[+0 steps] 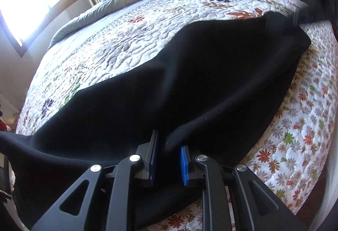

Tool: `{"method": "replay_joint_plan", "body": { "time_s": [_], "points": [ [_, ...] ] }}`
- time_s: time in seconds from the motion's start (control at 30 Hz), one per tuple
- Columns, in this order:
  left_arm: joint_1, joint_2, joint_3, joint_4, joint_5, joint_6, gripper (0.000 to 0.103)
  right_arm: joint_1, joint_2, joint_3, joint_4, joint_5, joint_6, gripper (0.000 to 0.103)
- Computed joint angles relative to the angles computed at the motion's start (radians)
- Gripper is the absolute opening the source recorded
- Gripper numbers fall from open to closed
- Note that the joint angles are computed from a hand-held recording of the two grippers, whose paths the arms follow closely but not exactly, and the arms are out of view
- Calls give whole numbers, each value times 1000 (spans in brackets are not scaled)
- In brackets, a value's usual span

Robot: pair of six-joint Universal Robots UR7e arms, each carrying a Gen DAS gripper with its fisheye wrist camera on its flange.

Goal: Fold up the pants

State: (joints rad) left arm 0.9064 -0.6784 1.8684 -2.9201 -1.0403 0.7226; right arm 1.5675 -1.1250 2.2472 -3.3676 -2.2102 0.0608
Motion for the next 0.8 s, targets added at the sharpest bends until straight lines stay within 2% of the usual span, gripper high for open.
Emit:
{"method": "replay_joint_plan", "body": {
  "time_s": [0.03,0.1,0.17,0.23,0.4,0.47,0.6,0.63,0.67,0.77,0.8],
  "points": [
    [0,-7,-3,15,0,-13,23,-13,25,-20,56,-7,39,41],
    [0,-38,-10,75,-7,-45,35,-45,71,-25,43,-10,84,42],
    [0,-75,-7,88,-11,-82,65,-46,91,-9,-44,-11,77,42],
    [9,-113,-22,115,0,-167,85,-47,85,-6,-44,-8,88,42],
    [75,-111,-208,368,30,-419,82,-37,75,-6,-17,-30,100,42],
    [91,-91,-277,432,36,-463,82,-21,102,-12,-34,-52,107,42],
    [123,-26,-451,627,-5,-572,83,-19,110,-16,-45,-45,119,42],
    [137,-9,-503,691,-34,-604,82,-20,108,-14,-45,-42,119,42],
    [152,8,-548,752,-61,-645,75,-20,108,-13,-44,-43,117,42],
    [187,36,-624,858,-128,-737,20,-17,113,-11,-51,-47,115,42],
    [205,36,-636,882,-175,-767,11,-17,115,-11,-53,-46,117,42]
  ]
}}
